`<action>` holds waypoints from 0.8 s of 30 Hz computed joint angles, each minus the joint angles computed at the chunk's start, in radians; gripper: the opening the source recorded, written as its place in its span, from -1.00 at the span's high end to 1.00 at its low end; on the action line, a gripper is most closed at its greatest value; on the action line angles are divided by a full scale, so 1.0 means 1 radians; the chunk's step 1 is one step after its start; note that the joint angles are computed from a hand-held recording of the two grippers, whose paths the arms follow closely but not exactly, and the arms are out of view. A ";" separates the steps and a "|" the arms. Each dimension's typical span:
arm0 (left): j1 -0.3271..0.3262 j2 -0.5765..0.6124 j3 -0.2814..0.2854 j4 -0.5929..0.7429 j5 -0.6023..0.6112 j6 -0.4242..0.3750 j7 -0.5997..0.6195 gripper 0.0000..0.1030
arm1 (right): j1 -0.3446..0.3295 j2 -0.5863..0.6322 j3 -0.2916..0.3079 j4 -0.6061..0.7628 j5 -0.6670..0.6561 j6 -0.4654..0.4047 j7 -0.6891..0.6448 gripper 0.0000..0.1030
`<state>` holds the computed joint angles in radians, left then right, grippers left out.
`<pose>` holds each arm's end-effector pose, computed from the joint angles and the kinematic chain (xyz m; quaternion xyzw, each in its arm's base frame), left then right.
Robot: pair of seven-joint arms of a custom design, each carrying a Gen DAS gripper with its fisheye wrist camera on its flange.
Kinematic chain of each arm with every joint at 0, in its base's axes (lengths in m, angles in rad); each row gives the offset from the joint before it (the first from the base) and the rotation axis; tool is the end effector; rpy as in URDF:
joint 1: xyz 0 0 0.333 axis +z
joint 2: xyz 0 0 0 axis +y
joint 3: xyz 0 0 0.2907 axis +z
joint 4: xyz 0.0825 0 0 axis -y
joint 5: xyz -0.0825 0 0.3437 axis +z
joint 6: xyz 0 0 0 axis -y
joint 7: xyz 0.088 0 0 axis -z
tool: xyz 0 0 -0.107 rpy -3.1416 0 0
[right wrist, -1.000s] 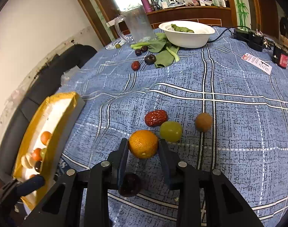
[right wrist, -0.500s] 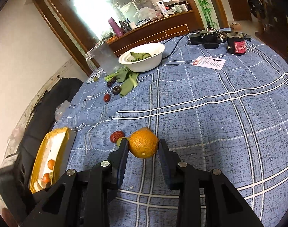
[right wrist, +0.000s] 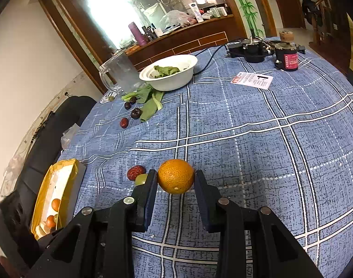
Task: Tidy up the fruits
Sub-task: 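Carry both fruits into the white tray and open both tools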
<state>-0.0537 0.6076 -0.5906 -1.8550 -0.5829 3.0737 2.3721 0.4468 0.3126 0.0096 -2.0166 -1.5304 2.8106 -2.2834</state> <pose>0.5632 -0.3071 0.3037 -0.4026 0.8321 -0.3766 0.0606 0.4902 0.2943 0.3201 -0.4305 0.8032 -0.1904 0.3651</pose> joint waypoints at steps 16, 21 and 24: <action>0.117 0.034 -0.127 0.002 -0.078 0.056 0.062 0.51 | 0.030 -0.005 0.002 -0.004 -0.007 -0.090 0.000 0.33; 0.233 0.065 -0.247 -0.006 -0.108 0.069 0.096 0.51 | 0.040 -0.058 0.014 -0.052 0.044 -0.155 0.035 0.33; 0.359 0.105 -0.387 -0.037 -0.124 0.110 0.146 0.51 | 0.045 -0.113 0.040 -0.090 0.015 -0.160 0.076 0.33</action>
